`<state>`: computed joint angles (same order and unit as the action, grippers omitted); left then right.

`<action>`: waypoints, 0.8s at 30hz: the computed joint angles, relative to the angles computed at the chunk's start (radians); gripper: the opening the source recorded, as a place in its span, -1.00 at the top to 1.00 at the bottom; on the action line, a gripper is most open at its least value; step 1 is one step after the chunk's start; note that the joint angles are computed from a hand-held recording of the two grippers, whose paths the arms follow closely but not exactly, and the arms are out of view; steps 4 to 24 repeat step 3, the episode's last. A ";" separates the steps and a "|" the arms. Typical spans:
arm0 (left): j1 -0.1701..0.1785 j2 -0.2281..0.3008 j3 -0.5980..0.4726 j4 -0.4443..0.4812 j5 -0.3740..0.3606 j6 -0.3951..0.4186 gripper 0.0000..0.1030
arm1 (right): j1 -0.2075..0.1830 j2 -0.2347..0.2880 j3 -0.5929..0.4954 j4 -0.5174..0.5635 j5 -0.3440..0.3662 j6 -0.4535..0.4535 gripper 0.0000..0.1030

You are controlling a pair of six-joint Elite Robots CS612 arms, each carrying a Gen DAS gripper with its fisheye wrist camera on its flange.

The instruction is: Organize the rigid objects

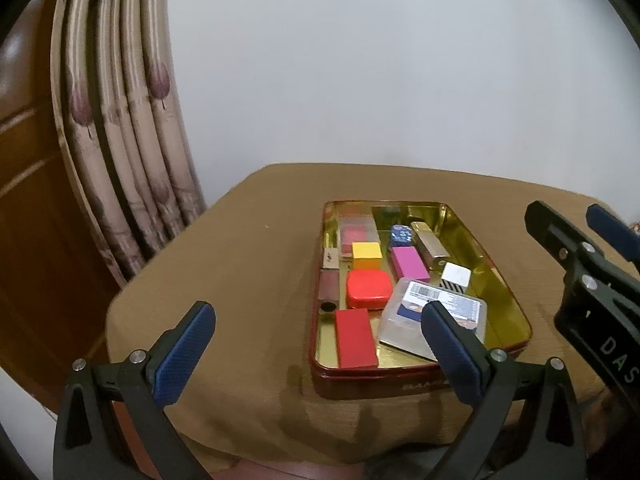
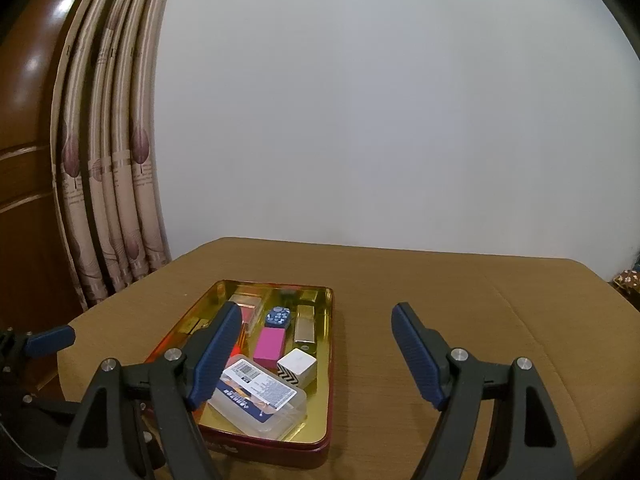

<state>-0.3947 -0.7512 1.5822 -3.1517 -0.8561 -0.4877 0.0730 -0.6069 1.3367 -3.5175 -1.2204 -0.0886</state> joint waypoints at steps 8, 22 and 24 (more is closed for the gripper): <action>0.001 -0.007 -0.004 0.037 -0.016 0.001 -0.97 | 0.000 0.001 -0.001 -0.002 0.002 -0.001 -0.54; 0.001 -0.007 -0.004 0.037 -0.016 0.001 -0.97 | 0.000 0.001 -0.001 -0.002 0.002 -0.001 -0.54; 0.001 -0.007 -0.004 0.037 -0.016 0.001 -0.97 | 0.000 0.001 -0.001 -0.002 0.002 -0.001 -0.54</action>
